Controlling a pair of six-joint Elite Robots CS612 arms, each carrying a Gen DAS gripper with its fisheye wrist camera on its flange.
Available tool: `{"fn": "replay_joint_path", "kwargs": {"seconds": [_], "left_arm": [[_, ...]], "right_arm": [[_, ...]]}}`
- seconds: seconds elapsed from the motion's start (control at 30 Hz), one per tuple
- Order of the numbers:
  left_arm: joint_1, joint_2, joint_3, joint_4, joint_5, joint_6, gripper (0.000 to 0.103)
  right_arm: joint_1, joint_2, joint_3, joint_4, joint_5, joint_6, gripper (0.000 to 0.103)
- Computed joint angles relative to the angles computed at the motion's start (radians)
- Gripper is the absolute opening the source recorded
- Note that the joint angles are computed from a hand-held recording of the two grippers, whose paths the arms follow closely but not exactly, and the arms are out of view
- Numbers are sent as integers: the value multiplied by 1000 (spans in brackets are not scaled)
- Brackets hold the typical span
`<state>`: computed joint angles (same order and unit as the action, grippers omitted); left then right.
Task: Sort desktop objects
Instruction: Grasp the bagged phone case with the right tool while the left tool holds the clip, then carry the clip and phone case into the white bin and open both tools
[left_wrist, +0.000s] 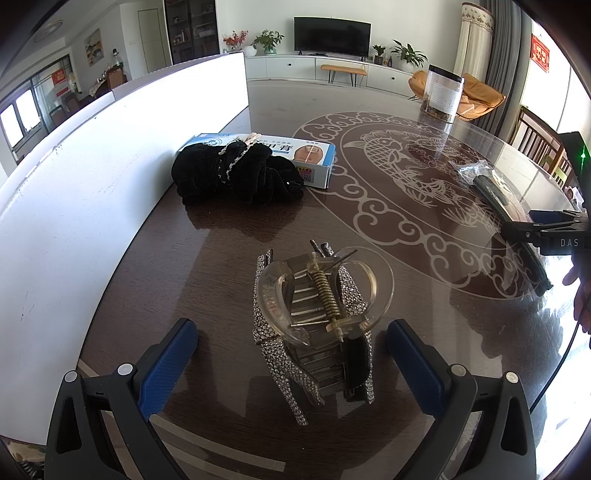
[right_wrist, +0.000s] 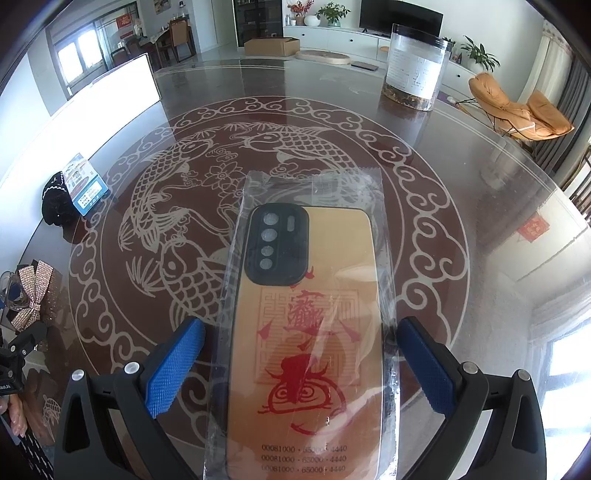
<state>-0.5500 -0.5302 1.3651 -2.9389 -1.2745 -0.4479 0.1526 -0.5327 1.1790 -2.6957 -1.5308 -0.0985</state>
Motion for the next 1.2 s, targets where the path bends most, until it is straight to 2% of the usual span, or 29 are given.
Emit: {"fn": "replay_joint_path", "kwargs": {"seconds": [0.17, 0.33, 0.4, 0.43, 0.47, 0.5, 0.57, 0.67, 0.73, 0.8, 1.0, 1.1, 1.2], "left_arm": [[0, 0, 0, 0, 0, 0, 103], [5, 1, -11, 20, -23, 19, 103], [10, 1, -19, 34, -53, 61, 103], [9, 2, -13, 5, -54, 81, 86], [6, 1, 1, -49, -48, 103, 69], [6, -1, 8, -74, -60, 120, 53], [9, -3, 22, -115, -97, 128, 53], [12, -20, 68, -258, -136, 130, 52], [18, -35, 111, -378, -185, 122, 52], [21, -52, 149, -457, -207, 121, 52], [26, -103, 219, -522, -209, 112, 52], [35, -136, 239, -526, -191, 103, 52], [60, -175, 261, -541, -178, 90, 52]], "right_arm": [[3, 4, -20, 40, -9, 10, 103], [6, 21, -108, 235, -21, 4, 103], [6, 27, -140, 303, -16, -10, 100], [7, 25, -141, 307, -9, -27, 92], [8, 21, -137, 305, -4, -46, 79], [10, 15, -133, 306, -2, -58, 76], [15, 5, -122, 324, 0, -72, 75], [20, -28, -54, 263, 26, -104, 75], [18, -58, 6, 198, 73, -94, 75], [18, -85, 57, 140, 109, -86, 75], [33, -118, 106, 56, 130, -80, 75], [40, -113, 64, 39, 156, -70, 75], [60, -100, -11, 30, 192, -83, 75]]}}
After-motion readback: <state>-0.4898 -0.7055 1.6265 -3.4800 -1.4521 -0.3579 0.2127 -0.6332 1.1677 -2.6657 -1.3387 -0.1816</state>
